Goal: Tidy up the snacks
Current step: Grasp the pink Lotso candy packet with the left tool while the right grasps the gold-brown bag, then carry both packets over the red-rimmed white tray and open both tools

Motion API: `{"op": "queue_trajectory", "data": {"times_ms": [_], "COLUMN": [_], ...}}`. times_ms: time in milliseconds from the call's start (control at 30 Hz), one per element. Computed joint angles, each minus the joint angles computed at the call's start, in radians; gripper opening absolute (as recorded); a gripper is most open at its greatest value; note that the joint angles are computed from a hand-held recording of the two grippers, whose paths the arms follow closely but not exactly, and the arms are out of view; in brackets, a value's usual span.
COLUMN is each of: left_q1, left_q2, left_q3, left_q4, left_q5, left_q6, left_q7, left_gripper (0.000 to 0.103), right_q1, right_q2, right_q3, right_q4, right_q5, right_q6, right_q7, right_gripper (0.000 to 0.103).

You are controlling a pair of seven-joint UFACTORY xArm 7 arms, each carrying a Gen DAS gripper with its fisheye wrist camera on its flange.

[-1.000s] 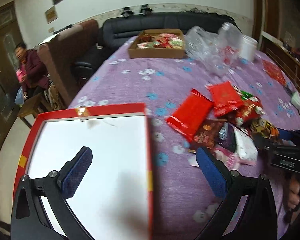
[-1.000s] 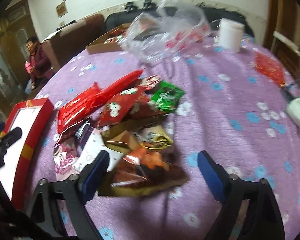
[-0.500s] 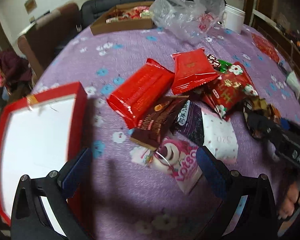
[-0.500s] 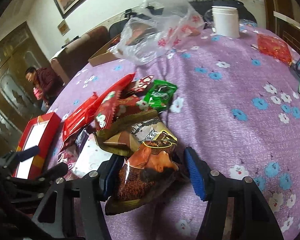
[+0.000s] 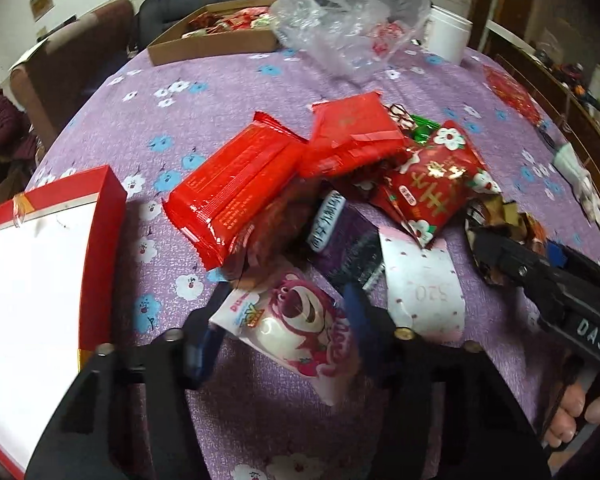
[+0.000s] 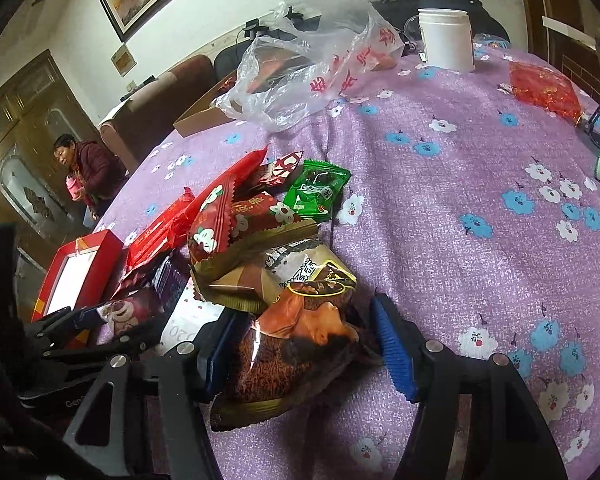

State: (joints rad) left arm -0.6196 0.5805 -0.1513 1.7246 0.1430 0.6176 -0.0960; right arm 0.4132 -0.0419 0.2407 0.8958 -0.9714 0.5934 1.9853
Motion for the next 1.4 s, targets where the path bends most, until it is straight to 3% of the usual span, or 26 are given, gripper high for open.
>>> {"op": "queue_trajectory", "data": {"times_ms": [33,133,433,733,867,1000,1100,1233,1400], "left_q1": [0.006,0.059,0.145,0.205,0.236,0.253,0.259,0.275,0.315], "left_q2": [-0.005,-0.024,-0.114,-0.232,-0.303,-0.376,-0.41,-0.422,-0.406], "left_q3": [-0.004,-0.054,-0.122,-0.151,-0.148,-0.111,-0.067,-0.016,0.017], "left_q4": [-0.009,-0.04,-0.166,-0.294,-0.364,-0.444,-0.492,-0.529,-0.537], "left_q5": [-0.003,-0.072,-0.239,-0.394,-0.474,-0.495,-0.447,-0.338,-0.255], "left_q6": [-0.009,-0.03,-0.054,-0.103,-0.141,-0.21,-0.256,-0.282,-0.268], "left_q7": [0.01,0.082,0.281,0.448,0.5,0.497,0.441,0.335,0.244], "left_gripper": [0.042,0.033,0.03,0.03,0.03,0.03,0.03,0.03,0.03], "right_q1": [0.0,0.001,0.021,0.03,0.015,0.016,0.046,0.097,0.147], "right_q2": [-0.001,0.0,0.006,-0.044,-0.07,-0.027,0.06,0.224,0.461], "right_q3": [0.0,0.001,0.006,0.039,0.061,0.08,0.065,0.029,0.026], "right_q4": [-0.001,0.001,0.012,-0.04,-0.051,0.03,0.13,0.309,0.609], "right_q5": [0.0,-0.003,0.008,0.069,0.008,-0.049,-0.073,-0.045,0.087], "right_q6": [0.0,0.005,0.041,-0.07,-0.154,-0.167,-0.18,-0.219,-0.187], "right_q7": [0.0,0.002,-0.004,0.061,0.156,0.145,0.1,-0.015,-0.271], "right_gripper": [0.066,0.066,0.064,0.063,0.063,0.063,0.063,0.063,0.063]}}
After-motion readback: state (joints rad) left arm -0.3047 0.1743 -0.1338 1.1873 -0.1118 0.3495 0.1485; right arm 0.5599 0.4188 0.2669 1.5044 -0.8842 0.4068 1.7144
